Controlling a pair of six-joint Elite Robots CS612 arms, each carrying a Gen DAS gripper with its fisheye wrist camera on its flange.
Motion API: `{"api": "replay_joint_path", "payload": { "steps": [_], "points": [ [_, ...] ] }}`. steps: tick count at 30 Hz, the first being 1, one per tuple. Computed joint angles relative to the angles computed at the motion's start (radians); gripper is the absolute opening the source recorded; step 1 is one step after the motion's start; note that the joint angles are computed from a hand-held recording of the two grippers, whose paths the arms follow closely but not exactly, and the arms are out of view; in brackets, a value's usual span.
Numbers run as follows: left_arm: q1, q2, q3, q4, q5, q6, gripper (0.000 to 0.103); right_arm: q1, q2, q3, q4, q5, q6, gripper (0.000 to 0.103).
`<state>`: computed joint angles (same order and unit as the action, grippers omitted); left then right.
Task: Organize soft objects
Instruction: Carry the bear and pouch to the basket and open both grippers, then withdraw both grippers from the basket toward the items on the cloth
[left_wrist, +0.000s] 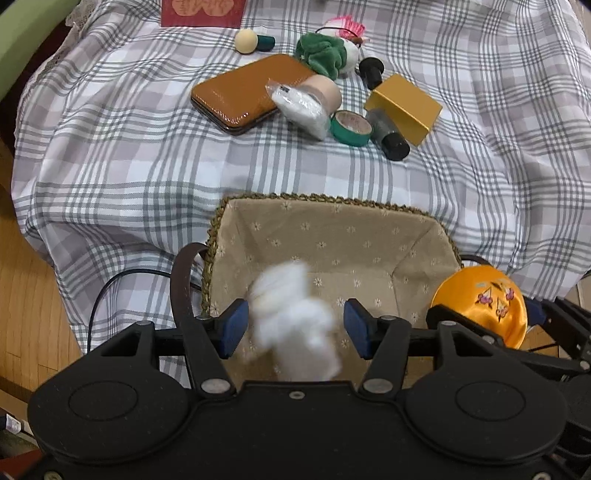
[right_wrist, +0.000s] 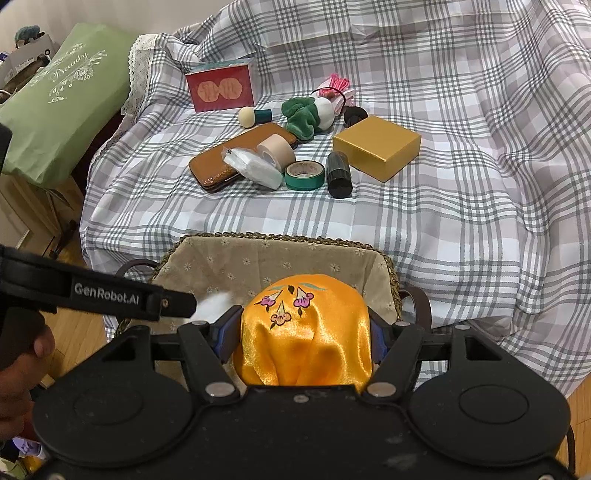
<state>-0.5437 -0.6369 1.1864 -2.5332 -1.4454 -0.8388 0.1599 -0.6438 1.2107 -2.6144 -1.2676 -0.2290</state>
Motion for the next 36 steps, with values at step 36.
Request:
{"api": "replay_joint_path", "payload": {
  "steps": [36],
  "points": [
    [-0.029,0.003,-0.026,0.072,0.139,0.044,0.077,-0.003,0.019,-0.028,-0.008,-0.004,0.061,0.069]
  ]
}}
